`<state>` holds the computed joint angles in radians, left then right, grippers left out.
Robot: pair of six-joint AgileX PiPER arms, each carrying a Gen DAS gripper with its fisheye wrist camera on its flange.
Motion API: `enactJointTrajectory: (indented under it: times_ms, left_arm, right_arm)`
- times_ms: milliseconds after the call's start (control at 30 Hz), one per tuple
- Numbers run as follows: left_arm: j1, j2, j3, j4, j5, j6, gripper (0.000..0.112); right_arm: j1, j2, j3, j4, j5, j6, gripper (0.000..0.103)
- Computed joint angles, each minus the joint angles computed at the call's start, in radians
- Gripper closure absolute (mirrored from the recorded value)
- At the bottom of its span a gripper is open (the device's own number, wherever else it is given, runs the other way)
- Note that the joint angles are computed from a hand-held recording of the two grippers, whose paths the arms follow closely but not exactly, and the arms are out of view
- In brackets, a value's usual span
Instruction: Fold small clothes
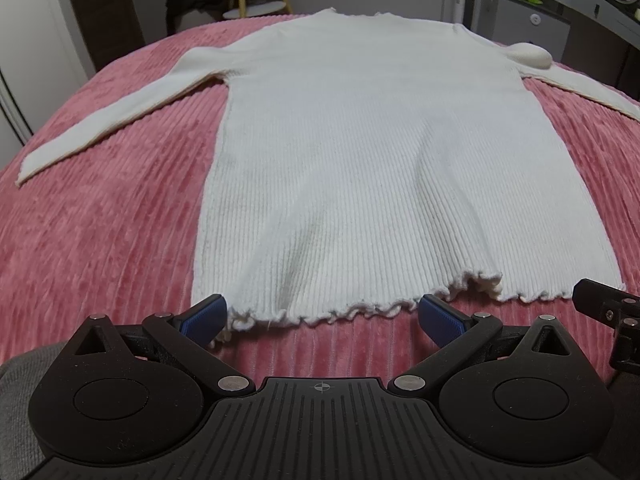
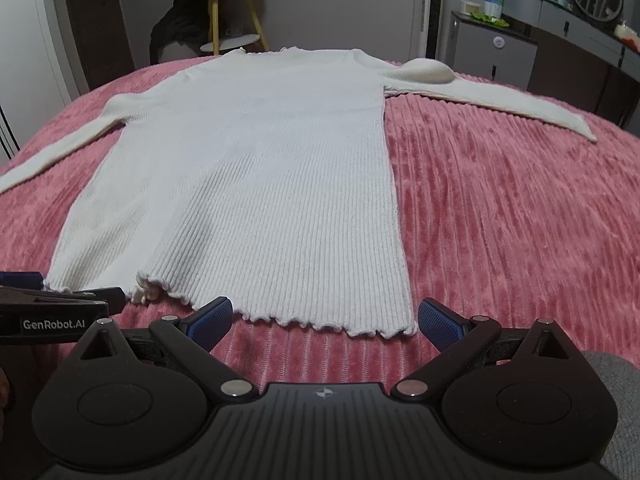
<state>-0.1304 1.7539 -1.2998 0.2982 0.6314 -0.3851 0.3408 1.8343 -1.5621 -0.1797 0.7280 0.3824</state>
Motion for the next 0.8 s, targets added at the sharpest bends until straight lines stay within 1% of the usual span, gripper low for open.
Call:
enactJointTrajectory:
  times_ms: [133,333,400,500,567,600,733,800]
  left_arm:
    - [0.0,0.002,-0.007,0.0,0.002,-0.006,0.009]
    - [-0.002,-0.005,0.002,0.026,-0.021,-0.034,0.009]
    - [0.0,0.003,-0.009,0.024,-0.016,-0.035,0.009]
    - [0.004,0.013,-0.027,0.023,-0.009,-0.041,0.009]
    - [0.001,0.015,-0.034,0.05,-0.009,-0.064,0.009]
    - [-0.002,0.015,-0.037,0.074,-0.016,-0.08,0.009]
    - [-0.018,0.055,-0.108,0.147,0.0,-0.106,0.009]
    - [-0.022,0.101,-0.177,0.15,0.023,-0.112,0.009]
  right_arm:
    - [-0.027,0.001,0.004,0.076,-0.018,-0.04,0.004]
    - [-0.087,-0.003,0.014,0.297,-0.055,-0.192,0.004]
    - [-0.104,0.006,-0.003,0.358,-0.038,-0.233,0.004]
    - [-0.145,0.04,-0.06,0.462,0.029,-0.275,0.004]
    - [-0.187,0.052,-0.083,0.55,0.043,-0.316,0.004]
    - [-0.217,0.057,-0.093,0.608,0.04,-0.345,0.004]
    - [-0.383,0.107,-0.153,0.882,-0.038,-0.475,0.004]
    - [-0.465,0.181,-0.252,0.916,-0.074,-0.439,0.005]
